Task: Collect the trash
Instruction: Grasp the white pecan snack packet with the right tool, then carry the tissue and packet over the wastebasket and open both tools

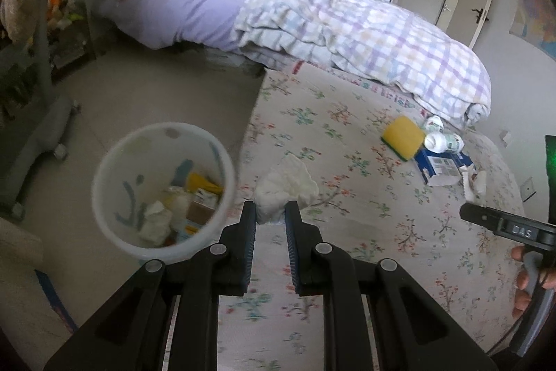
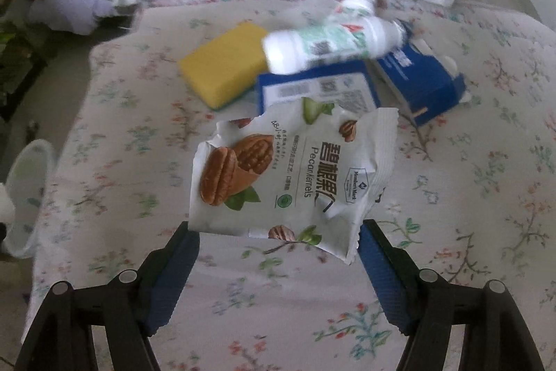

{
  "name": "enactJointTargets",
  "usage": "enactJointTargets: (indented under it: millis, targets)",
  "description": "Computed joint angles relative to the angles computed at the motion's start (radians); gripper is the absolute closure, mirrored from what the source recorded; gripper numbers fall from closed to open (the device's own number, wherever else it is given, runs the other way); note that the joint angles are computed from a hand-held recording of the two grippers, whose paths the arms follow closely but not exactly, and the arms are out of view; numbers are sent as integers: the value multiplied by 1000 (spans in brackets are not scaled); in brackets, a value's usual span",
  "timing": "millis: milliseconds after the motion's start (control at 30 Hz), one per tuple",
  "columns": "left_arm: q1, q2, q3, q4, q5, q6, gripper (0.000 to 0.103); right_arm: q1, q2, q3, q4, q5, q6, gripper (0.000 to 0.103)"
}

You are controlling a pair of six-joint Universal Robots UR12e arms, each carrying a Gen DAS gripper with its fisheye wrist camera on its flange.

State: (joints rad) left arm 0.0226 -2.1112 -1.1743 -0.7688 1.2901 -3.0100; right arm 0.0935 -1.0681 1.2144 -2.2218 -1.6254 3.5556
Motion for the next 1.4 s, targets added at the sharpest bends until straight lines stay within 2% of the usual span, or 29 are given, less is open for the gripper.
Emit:
enactJointTargets:
  millis: [200,267,433,500,533,567,600,633,667,733,833,933,1100,1400]
  targets:
    - [23,-14,19,17,49,-15,85,15,7,-17,-27,89,-26,24]
    - [33,-25,23,31,64,-35,84,25,15,-28,-33,89,-40,24]
    - [55,-56,51,-2,68,-107,84,49,45,-64,-37,92,-68,24]
    - [61,-66,62,-11,70,-121,80,55,54,-73,-39,93,-72,24]
    - [63,-69,67,-22,70,-126,73,60,60,-81,-40,93,-77,24]
    - [65,-75,81,-55,72,-134,58,63,63,-84,-42,94,-82,24]
    - [67,-80,96,-95,84,-148,50,67,67,-88,-47,93,-89,24]
    - [68,-80,99,-109,93,-162,37,72,73,-94,-53,89,-98,24]
    - [72,-76,95,-113,101,-182,28,76,79,-99,-57,86,-107,24]
    - [79,-71,96,-139,116,-197,21,84,90,-113,-55,82,-127,24]
    - [86,-61,95,-167,150,-197,20,97,121,-152,-42,95,-156,24]
    - [95,-46,90,-205,190,-215,13,110,163,-211,-19,117,-177,24]
    - [109,-31,78,-227,294,-230,13,137,228,-306,-1,113,-229,24]
    - [139,-28,67,-245,294,-248,13,179,369,-548,116,102,-260,24]
